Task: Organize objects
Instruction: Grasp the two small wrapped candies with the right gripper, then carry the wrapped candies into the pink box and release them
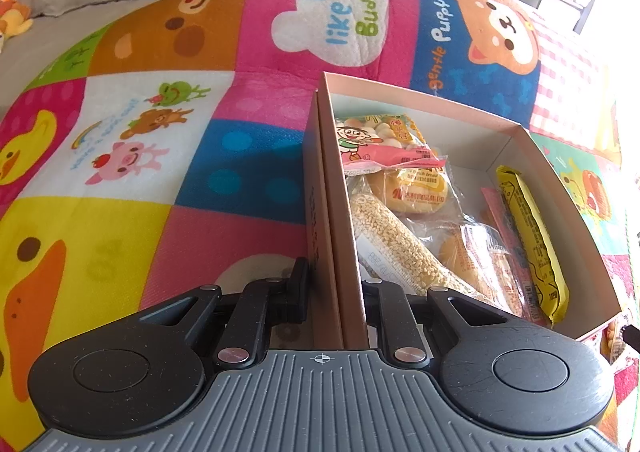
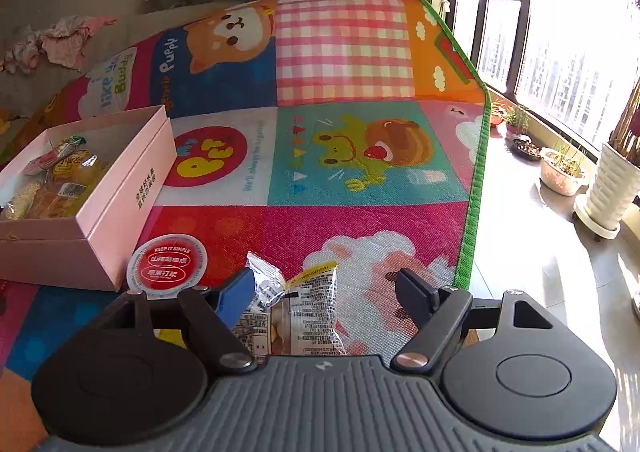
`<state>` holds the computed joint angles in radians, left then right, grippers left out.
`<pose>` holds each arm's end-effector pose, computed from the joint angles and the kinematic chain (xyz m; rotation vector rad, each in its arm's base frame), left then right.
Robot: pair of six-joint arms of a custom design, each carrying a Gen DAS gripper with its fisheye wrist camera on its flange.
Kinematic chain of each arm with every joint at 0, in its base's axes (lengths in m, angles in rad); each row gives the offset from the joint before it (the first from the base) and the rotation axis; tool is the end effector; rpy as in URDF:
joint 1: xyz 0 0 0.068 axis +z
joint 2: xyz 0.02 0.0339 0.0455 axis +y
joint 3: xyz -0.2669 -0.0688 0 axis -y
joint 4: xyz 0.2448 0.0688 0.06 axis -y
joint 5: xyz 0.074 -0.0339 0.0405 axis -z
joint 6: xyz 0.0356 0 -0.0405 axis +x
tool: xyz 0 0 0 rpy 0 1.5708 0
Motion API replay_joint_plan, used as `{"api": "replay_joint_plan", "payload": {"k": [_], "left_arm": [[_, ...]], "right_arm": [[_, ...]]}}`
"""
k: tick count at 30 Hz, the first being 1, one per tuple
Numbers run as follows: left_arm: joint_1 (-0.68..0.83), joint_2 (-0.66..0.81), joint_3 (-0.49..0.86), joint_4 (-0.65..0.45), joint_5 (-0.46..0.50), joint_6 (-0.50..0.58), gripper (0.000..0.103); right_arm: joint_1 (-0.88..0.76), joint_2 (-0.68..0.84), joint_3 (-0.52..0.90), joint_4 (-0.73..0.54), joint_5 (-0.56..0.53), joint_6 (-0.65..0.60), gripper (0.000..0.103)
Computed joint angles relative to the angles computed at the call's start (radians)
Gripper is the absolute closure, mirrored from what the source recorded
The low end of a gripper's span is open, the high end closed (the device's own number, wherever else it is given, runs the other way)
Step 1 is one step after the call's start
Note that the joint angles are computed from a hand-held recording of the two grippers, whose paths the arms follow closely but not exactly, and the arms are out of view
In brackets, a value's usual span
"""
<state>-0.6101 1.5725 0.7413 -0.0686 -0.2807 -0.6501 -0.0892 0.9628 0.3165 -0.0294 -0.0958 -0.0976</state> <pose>0.2491 -0.1621 0.1552 -0.1684 2.4292 -0.2221 0.1841 -0.0130 0.1646 -0.0610 2.2420 0.0066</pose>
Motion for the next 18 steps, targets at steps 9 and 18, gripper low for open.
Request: {"api": "replay_joint_plan", "payload": {"k": [9,18], "left_arm": [[0.000,0.002,0.002,-0.001,0.000,-0.001,0.085],[0.002,0.002,0.004,-0.005,0.000,0.002,0.086]], "right_arm": [[0.030,0.126,0.038,-0.015,-0.025,-0.003,0.041],[0.080,-0.296,0.102,-0.534,-0.096,-0.110,0.050]]}}
